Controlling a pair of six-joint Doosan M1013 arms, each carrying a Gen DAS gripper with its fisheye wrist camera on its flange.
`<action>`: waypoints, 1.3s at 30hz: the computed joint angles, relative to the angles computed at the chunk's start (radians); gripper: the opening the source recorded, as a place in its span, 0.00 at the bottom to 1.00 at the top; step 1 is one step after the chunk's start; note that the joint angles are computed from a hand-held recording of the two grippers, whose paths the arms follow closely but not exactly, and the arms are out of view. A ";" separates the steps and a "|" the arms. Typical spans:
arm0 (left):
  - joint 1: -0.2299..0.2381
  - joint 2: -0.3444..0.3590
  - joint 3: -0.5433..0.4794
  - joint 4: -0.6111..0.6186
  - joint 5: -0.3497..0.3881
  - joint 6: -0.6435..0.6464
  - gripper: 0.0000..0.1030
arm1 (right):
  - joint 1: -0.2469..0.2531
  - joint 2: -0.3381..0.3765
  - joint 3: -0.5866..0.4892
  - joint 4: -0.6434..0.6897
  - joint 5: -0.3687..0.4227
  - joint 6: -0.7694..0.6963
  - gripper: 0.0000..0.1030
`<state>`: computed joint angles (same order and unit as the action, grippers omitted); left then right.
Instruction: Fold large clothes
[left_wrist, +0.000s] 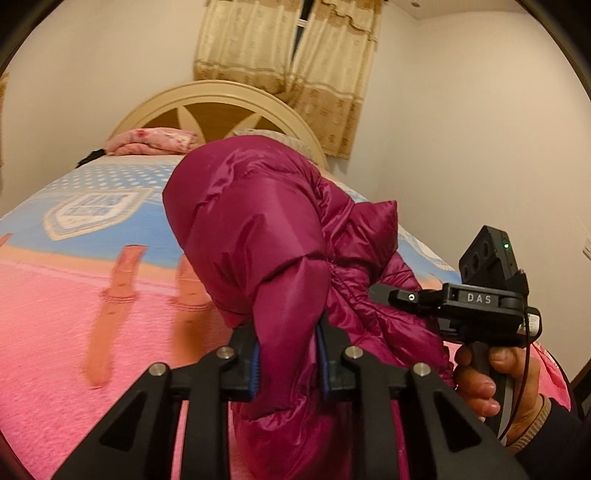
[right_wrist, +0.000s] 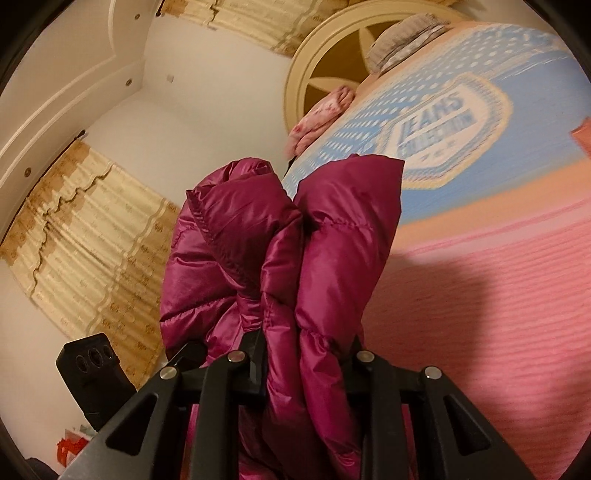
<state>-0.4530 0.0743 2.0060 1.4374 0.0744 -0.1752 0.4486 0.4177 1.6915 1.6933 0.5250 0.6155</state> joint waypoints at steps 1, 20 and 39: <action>0.008 -0.012 0.011 0.035 0.012 -0.040 0.24 | 0.005 0.008 -0.009 -0.005 0.008 0.004 0.24; 0.153 -0.173 0.151 -0.056 0.253 0.017 0.24 | 0.208 0.334 -0.535 -0.353 0.251 0.374 0.24; 0.198 -0.086 0.175 -0.242 0.392 0.146 0.71 | 0.287 0.513 -0.798 -0.653 0.312 0.728 0.27</action>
